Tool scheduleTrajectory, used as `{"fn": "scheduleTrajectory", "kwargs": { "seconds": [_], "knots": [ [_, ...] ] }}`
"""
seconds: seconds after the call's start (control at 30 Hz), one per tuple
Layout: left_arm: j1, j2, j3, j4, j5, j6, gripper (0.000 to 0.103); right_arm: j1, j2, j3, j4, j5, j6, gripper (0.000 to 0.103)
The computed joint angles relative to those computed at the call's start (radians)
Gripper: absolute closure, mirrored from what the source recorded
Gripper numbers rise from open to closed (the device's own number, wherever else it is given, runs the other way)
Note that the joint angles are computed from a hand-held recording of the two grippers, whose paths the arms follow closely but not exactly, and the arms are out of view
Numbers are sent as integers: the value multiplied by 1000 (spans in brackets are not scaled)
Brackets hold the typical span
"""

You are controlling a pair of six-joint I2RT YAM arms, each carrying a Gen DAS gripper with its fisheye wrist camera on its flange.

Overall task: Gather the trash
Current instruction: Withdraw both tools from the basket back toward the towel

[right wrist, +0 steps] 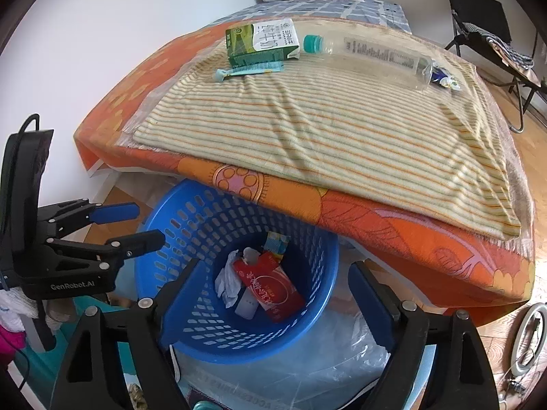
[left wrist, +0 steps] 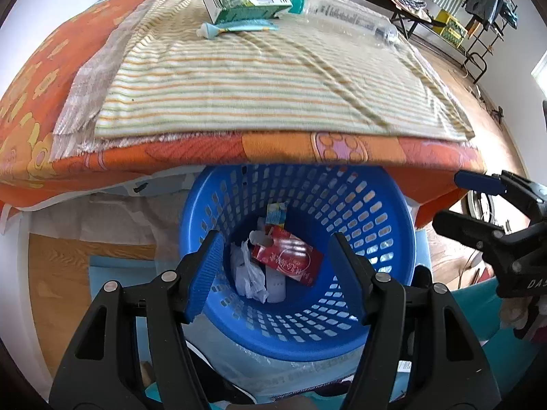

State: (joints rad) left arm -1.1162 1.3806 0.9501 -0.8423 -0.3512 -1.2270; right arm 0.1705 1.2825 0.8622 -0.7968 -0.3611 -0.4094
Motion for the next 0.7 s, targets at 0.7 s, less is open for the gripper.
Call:
{"fn": "scheduleTrajectory", "kwargs": {
  "seconds": [0.7],
  "knots": [
    [413,-57,121,40,33,344,29,-79,193,279,36,-93,69,13]
  ]
}}
